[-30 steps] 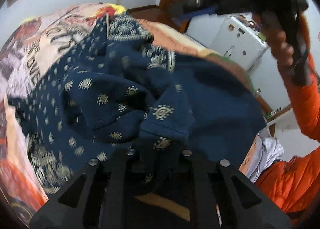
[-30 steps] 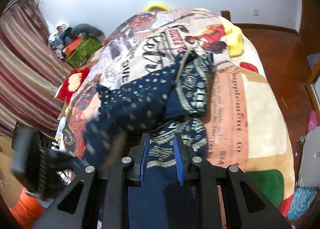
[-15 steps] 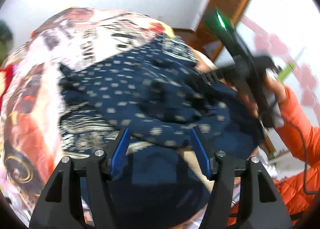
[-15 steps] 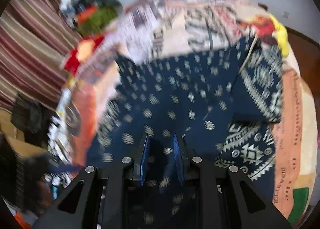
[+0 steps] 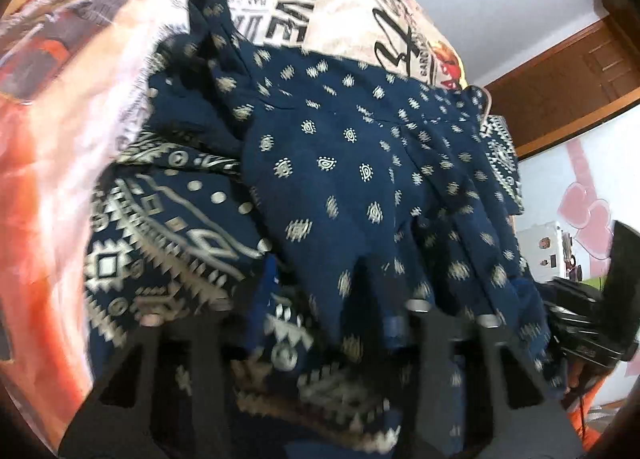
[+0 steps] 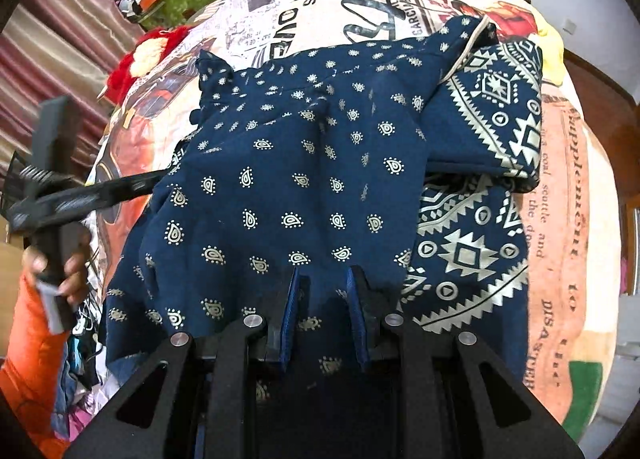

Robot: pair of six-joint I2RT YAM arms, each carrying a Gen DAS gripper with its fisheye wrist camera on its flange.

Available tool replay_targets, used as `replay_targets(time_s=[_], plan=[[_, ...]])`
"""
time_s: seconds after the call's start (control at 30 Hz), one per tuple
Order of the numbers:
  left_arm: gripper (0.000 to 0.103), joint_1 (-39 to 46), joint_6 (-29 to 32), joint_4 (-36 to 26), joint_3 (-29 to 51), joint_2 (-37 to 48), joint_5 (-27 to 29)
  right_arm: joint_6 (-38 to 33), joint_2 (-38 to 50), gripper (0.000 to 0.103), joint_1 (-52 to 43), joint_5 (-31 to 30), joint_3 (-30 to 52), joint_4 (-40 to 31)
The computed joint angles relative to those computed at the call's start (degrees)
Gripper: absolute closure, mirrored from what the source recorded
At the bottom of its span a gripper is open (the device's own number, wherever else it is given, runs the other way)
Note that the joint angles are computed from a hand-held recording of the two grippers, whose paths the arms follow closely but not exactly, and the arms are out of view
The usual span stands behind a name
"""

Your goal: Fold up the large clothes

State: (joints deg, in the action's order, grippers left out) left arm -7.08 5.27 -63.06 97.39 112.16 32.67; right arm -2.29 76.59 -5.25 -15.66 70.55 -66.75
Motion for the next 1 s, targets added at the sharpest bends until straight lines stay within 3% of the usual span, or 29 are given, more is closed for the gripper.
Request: replay_targets(time_s=[0.03,0.1,0.27,0.47,0.63,0.77,0.9,1.0], plan=[[0.088,-0.9,-0.4,1.0,-0.6,-0.2,-0.9,0.1,0.3,0.082,0.0,0.3,0.7,-0.1],[0.099,-1.9,-0.3,3.8,-2.4,-2.1,-2.6,1.1,0.0,0.082,0.1,1.4,2.2,0.4],[0.100,-0.8,0.7,9.8,-5.2,-7.3,-3.2,2.4,0.7,0.082,-1.1,1.5,4.4,3.5],[0.100,-0.6,2.6,10.6,-7.3,-5.9,-9.0,2.1,5.0,0.082,-1.1,4.1,-0.7,5.3],[0.084,-2.0,2.6,14.0,-12.2,-8.8,-13.8,1.1,0.4,0.082,-0.8,5.7,-3.2,5.8],[0.073,0.7,3.6,10.2,-10.2,-10.5,-11.6,-0.7,-2.9,0.082,-2.2,6.3,-2.3,3.0],[0.046,4.7,5.9,9.3,-11.6,-14.9,-10.5,-2.0,-8.9,0.082,-6.4,5.6,-2.5,1.2],[0.043,8.5,8.5,7.3,-12.9,-17.3,-9.4,-3.0,-13.2,0.082,-11.4,3.4,-3.3,-0.3]])
